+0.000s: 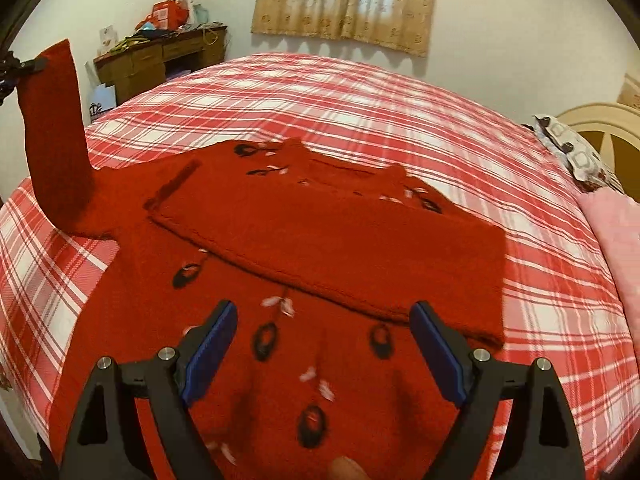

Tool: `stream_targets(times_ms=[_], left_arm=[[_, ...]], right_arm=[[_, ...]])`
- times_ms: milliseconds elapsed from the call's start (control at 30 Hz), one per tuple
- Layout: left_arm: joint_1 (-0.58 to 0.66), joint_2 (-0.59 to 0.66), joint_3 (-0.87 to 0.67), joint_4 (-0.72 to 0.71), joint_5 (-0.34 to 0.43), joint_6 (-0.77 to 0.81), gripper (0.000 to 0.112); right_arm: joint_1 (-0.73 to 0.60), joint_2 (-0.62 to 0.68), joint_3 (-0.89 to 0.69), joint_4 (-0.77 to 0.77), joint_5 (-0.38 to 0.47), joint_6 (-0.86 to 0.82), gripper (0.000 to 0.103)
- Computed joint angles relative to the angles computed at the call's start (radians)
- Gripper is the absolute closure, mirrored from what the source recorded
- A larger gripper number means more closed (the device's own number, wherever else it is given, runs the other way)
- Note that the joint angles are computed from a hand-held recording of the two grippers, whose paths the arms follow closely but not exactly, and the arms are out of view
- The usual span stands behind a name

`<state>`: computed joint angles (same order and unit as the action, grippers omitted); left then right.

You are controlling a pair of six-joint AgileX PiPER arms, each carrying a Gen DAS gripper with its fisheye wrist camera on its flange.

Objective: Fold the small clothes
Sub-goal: 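Lift and carry the held sleeve across the sweater body with the left gripper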

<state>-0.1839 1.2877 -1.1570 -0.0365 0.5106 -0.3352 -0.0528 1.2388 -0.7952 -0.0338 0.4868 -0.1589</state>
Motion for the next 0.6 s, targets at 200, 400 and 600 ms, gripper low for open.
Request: stream_targets(times_ms=[200, 400, 600], left_arm=[[-0.136, 0.049, -0.081, 0.119, 0.014, -0.133, 0.103], [-0.216, 0.120, -0.190, 0.139, 0.031, -0.195, 0.103], [-0.310, 0.200, -0.327, 0.210, 0.046, -0.281, 0.103]], right_arm=[[-0.161, -0.038, 0.019, 0.189, 0.028, -0.251, 0.015], [-0.367, -0.077, 0.034, 0.401, 0.071, -0.539, 0.015], [-0.586, -0.080, 0.042, 0.624, 0.140, -0.821, 0.015]])
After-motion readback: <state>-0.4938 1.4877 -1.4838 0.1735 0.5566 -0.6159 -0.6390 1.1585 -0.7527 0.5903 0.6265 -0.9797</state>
